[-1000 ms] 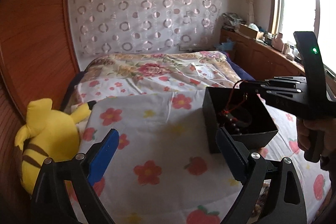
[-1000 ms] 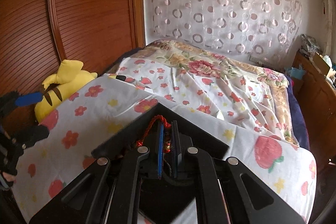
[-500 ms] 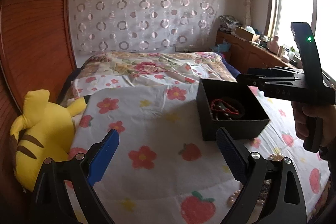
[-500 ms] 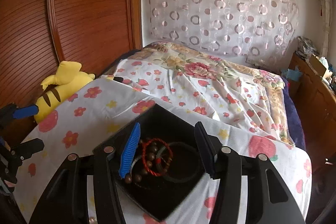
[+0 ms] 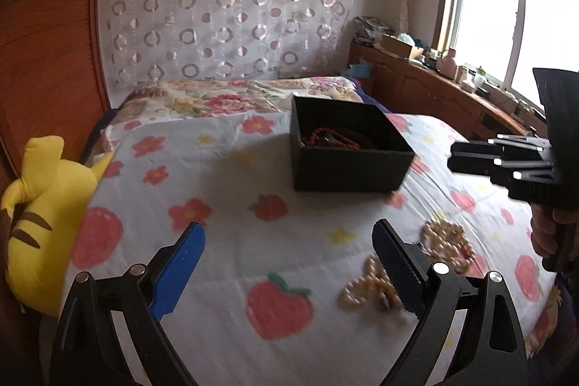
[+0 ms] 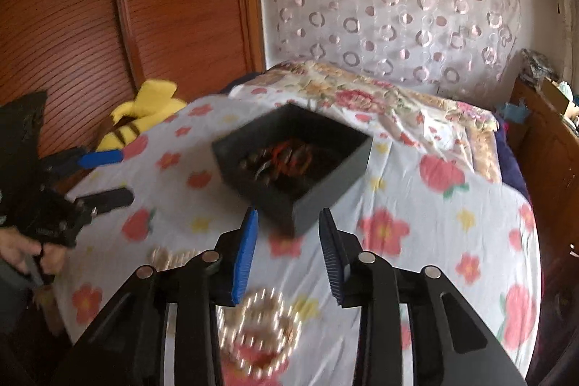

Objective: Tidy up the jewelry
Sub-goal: 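Grasp the pearl necklace with the right tool, then lift the pearl necklace with the right tool while the left moves toward the jeweled hair comb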

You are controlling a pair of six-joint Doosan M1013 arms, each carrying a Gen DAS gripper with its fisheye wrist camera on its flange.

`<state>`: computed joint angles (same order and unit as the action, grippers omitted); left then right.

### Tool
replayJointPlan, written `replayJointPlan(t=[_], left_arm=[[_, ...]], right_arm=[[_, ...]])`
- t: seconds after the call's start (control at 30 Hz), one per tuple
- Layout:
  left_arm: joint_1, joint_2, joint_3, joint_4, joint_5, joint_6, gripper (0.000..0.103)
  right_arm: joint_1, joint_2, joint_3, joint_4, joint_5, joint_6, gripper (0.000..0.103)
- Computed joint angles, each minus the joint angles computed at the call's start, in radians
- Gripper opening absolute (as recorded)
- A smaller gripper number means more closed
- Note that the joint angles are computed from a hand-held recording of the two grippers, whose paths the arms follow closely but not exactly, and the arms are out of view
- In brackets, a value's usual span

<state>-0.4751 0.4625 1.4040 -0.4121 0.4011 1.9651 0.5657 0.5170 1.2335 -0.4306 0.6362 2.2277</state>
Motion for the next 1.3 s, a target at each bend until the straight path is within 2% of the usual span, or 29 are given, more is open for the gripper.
replayJointPlan(t=[0.3, 0.63, 0.67, 0.7, 0.73, 1.13, 1.3], left_arm=[[-0.021, -0.031, 0.055, -0.020, -0.006, 0.032, 0.090], [-0.030, -0.048, 0.090, -0.034, -0.004, 0.053, 0.090], [-0.032, -0.049, 0.092, -0.028, -0.005, 0.049, 0.090], [-0.033, -0.050, 0.094, -0.016, -0.008, 0.040, 0.090], [-0.033, -0.050, 0.094, -0.016, -0.009, 0.039, 0.090], [-0.036, -0.058, 0.108, -0.004, -0.018, 0.035, 0.090], [-0.036, -0.058, 0.108, -0.004, -0.016, 0.036, 0.090]], right_arm=[[0.010, 0.005, 0.033, 0.077, 0.075, -0.039, 0.026], [-0.005, 0.027, 0.002, 0.181, 0.130, -0.126, 0.025], [-0.008, 0.026, 0.001, 0.193, 0.131, -0.139, 0.020], [-0.014, 0.021, 0.006, 0.226, 0.116, -0.163, 0.011], [-0.015, 0.017, 0.009, 0.219, 0.109, -0.152, 0.009], [-0.018, -0.056, 0.089, 0.205, -0.011, -0.100, 0.009], [-0.007, -0.088, 0.116, 0.132, -0.037, -0.043, 0.009]])
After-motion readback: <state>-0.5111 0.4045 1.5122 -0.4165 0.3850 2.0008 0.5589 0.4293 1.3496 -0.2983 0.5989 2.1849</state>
